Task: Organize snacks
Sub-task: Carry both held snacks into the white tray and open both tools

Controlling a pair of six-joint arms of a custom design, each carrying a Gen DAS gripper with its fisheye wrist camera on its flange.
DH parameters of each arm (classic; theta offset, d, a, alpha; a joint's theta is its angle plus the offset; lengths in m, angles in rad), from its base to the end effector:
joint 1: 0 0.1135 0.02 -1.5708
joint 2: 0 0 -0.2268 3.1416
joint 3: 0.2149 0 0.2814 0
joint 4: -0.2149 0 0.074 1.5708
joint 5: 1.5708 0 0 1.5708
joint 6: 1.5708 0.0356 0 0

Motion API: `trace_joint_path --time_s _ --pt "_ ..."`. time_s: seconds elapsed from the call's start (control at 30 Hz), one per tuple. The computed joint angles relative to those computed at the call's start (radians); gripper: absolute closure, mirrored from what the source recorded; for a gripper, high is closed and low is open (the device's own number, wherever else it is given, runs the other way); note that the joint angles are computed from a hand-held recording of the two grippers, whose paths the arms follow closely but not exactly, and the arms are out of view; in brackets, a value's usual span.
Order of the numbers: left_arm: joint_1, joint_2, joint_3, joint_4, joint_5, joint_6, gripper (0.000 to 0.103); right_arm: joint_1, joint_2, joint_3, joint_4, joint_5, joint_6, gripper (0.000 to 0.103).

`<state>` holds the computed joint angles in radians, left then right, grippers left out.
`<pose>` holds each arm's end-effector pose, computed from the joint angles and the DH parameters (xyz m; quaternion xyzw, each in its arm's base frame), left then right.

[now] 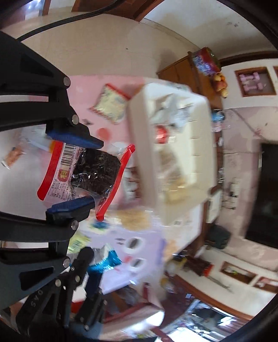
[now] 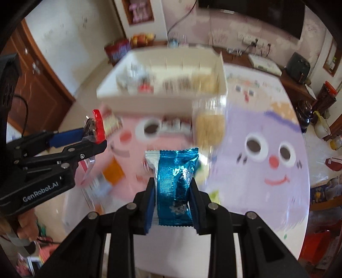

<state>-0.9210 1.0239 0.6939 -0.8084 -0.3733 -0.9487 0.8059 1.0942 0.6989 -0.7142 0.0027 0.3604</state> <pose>0.1474 -0.1725 0.1776 -0.0531 0.9591 -0.0619 0.2710 0.1673 0.1742 0.1664 -0.2148 0.9495 0.1248 0.1916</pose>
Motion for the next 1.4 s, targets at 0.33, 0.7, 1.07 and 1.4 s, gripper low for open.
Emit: trace_joint_path --time_s 0.33,0.7,1.07,1.4 --pt "0.260 0.020 0.203 0.013 0.047 0.237 0.060 -0.120 0.184 0.323 0.075 -0.029 -0.049 0.074" --pt "0.451 0.285 0.397 0.073 0.106 0.342 0.059 -0.205 0.467 0.612 0.109 -0.076 -0.024 0.074" --pt "0.507 0.433 0.466 0.113 0.128 0.364 0.059 -0.225 0.666 0.766 0.097 -0.089 0.006 0.074" --pt "0.541 0.500 0.483 0.127 0.120 0.364 0.058 -0.206 0.757 0.854 0.072 -0.059 0.000 0.073"
